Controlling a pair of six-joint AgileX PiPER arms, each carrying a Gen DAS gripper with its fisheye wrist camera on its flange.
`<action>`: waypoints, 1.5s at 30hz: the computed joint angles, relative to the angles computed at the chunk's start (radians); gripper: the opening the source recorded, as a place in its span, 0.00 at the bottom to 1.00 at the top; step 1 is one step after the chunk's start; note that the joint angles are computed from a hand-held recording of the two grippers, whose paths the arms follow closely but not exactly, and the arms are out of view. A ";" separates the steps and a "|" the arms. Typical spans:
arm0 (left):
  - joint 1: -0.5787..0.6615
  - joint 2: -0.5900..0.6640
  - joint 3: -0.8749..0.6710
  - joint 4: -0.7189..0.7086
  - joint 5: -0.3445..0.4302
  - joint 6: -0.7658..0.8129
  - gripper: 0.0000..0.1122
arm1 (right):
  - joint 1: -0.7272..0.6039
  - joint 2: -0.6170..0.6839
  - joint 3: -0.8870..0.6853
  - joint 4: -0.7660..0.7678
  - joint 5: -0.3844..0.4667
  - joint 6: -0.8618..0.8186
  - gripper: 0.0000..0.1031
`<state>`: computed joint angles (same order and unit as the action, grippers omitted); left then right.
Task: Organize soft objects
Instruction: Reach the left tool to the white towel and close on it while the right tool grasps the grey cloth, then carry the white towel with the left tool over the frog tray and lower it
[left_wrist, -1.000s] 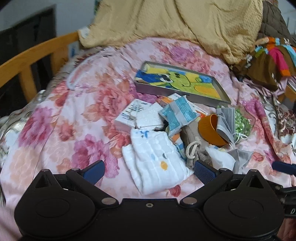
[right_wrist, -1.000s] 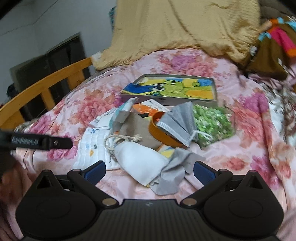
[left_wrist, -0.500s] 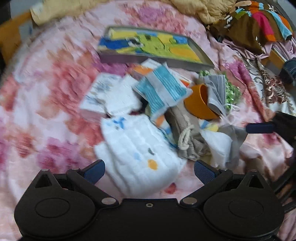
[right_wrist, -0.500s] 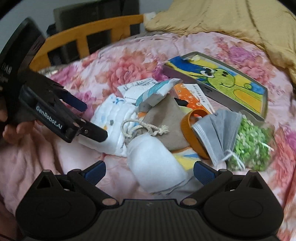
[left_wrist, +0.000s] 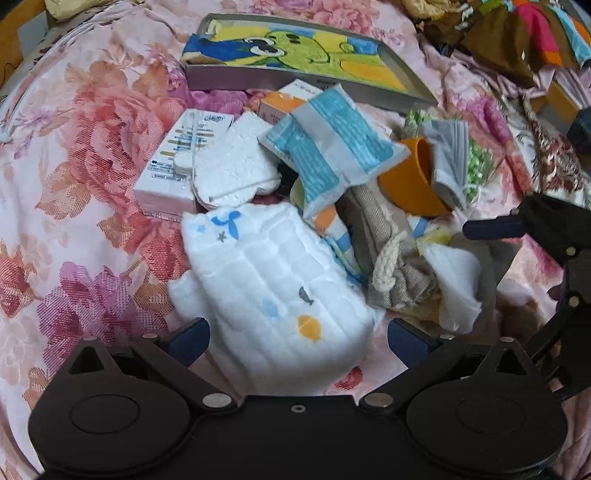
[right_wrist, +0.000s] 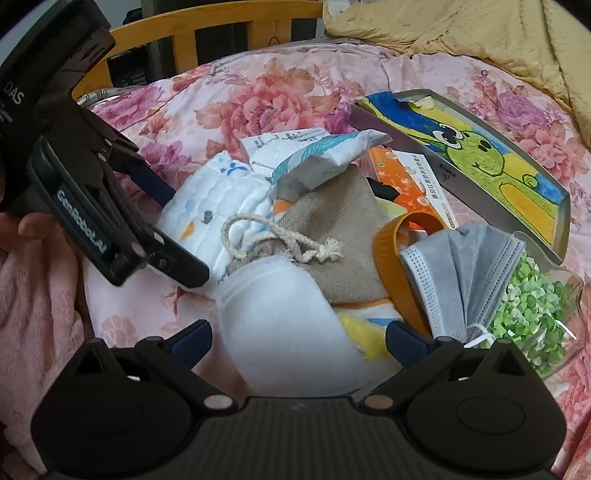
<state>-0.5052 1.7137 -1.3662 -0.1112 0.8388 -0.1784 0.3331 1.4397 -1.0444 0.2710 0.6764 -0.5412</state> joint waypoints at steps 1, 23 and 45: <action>-0.003 0.008 -0.008 0.007 0.010 -0.003 0.91 | -0.003 0.005 -0.001 0.010 0.000 -0.006 0.96; 0.041 -0.048 0.056 -0.085 -0.049 -0.031 0.11 | -0.097 0.005 -0.022 0.184 0.058 -0.040 0.14; -0.155 -0.318 0.114 0.346 -0.342 -0.450 0.09 | -0.288 -0.090 -0.060 0.781 -0.075 -0.349 0.13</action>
<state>-0.6606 1.3952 -1.2527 0.2345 0.4972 -0.6282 0.0448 1.3497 -1.1048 1.0518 0.6019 -0.8905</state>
